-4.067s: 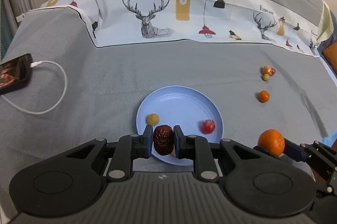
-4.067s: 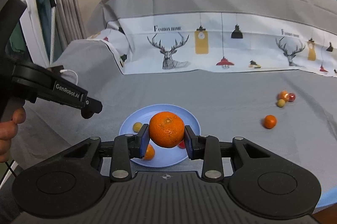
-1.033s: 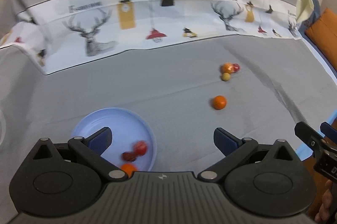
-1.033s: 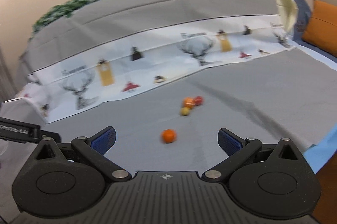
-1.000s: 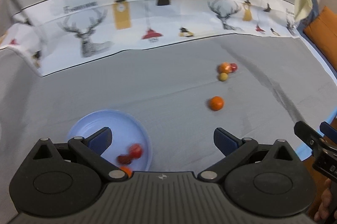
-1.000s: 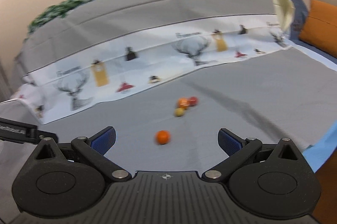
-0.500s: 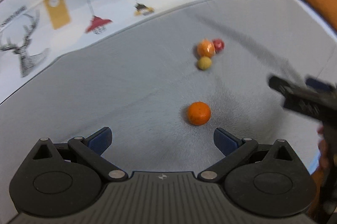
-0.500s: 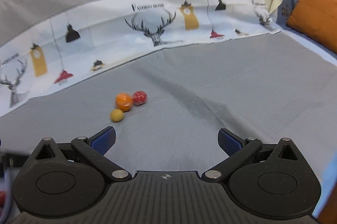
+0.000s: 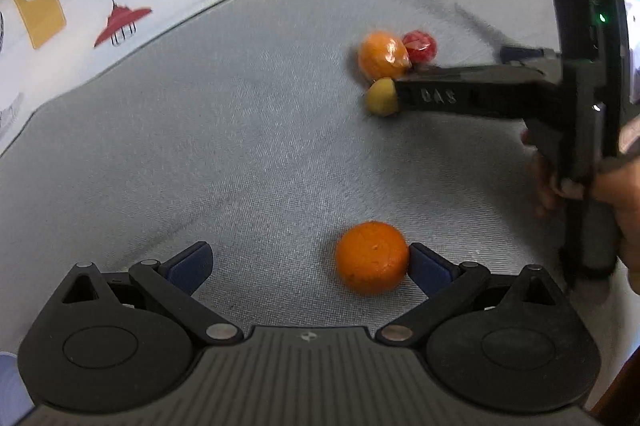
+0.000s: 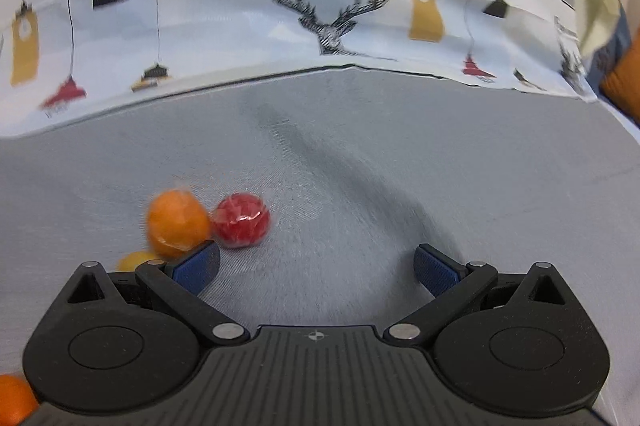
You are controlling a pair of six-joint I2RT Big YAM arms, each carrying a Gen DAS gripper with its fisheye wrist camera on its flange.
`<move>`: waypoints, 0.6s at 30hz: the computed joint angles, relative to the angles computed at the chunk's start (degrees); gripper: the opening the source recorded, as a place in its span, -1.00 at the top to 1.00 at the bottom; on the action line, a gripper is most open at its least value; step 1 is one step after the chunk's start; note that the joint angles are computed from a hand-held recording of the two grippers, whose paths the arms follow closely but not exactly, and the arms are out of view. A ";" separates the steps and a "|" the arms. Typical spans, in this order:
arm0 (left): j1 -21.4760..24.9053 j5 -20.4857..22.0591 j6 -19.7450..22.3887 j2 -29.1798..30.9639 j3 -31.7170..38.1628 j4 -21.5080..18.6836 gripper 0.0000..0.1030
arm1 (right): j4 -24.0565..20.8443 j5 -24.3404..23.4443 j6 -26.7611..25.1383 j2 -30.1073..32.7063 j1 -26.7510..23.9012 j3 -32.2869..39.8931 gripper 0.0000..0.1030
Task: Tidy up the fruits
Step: 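Grasp a tangerine with the left tool while the right tool grasps a red tomato, then carry the tangerine with the left tool while the right tool carries the tomato to the plate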
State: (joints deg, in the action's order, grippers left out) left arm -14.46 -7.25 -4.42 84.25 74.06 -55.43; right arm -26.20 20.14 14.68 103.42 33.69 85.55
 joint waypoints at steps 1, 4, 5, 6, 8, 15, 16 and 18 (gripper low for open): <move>-0.02 -0.13 -0.11 0.32 0.10 0.00 -0.99 | 0.90 -0.39 -0.19 0.48 0.04 0.26 -0.98; 0.22 0.28 -0.03 0.39 -0.24 0.53 -0.99 | 1.92 -1.93 -1.39 1.36 0.28 1.35 -0.98; 0.27 0.34 0.00 0.33 -0.31 0.66 -0.99 | 2.21 -2.19 -1.49 1.33 0.32 1.31 -0.96; 0.28 0.26 0.05 0.20 -0.43 0.91 -0.99 | 2.29 -2.07 -1.62 1.32 0.37 1.32 -0.92; -0.01 -0.58 -0.29 -1.16 -1.89 3.12 -0.88 | 2.98 -2.04 -1.77 0.86 0.39 0.70 -0.70; -0.14 1.85 2.19 -4.41 -3.64 5.15 0.25 | 0.84 3.70 -1.05 -1.29 1.37 -0.79 0.39; -0.11 1.77 2.25 -4.91 -3.67 4.73 0.25 | -1.23 6.01 0.91 -1.62 1.27 -0.51 0.39; 0.17 1.65 2.20 -6.29 -3.85 4.09 0.25 | -4.46 6.57 6.14 -3.34 0.47 -1.01 0.39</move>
State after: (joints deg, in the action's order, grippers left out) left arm -14.28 -5.60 -2.22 77.96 70.21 -51.34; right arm -30.66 26.71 20.82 100.08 34.16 84.54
